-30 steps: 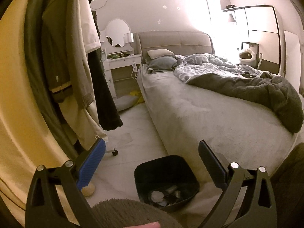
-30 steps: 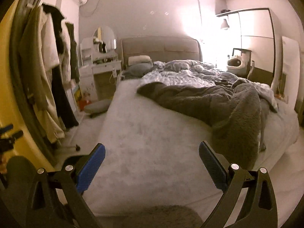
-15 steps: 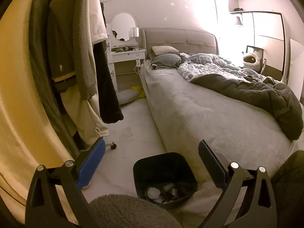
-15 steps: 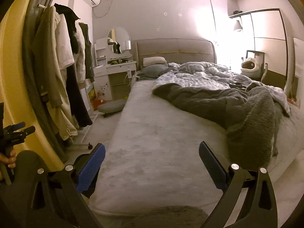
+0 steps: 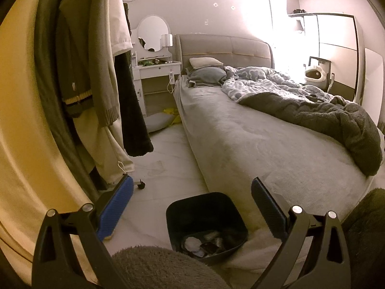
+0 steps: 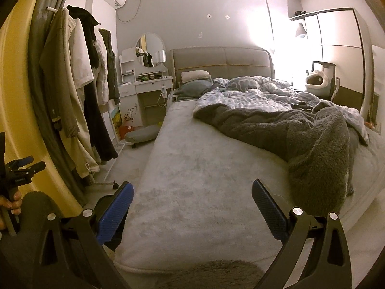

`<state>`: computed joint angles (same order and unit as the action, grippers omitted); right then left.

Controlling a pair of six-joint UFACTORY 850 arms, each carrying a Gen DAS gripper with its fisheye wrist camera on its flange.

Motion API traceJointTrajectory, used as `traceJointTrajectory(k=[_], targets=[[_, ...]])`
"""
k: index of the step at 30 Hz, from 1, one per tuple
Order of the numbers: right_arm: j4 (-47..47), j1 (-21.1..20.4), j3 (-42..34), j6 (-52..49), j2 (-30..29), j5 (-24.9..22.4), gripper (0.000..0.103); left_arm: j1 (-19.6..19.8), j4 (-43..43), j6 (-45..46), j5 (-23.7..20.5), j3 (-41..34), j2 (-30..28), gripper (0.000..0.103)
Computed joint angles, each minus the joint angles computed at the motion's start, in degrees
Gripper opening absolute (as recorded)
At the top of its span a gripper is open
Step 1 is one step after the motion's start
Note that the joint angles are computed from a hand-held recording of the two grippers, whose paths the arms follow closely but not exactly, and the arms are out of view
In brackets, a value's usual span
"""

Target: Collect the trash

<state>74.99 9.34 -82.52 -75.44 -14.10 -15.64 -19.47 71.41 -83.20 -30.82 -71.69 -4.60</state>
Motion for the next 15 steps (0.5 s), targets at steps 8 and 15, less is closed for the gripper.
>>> traceJointTrajectory(k=[8, 15], targets=[[-0.3, -0.1, -0.1, 0.2, 0.0, -0.1, 0.100, 0.1, -0.3, 0.0, 0.2, 0.0, 0.0, 0.100], [-0.6, -0.2, -0.3, 0.5, -0.2, -0.3, 0.100, 0.1, -0.3, 0.2, 0.2, 0.0, 0.1, 0.100]])
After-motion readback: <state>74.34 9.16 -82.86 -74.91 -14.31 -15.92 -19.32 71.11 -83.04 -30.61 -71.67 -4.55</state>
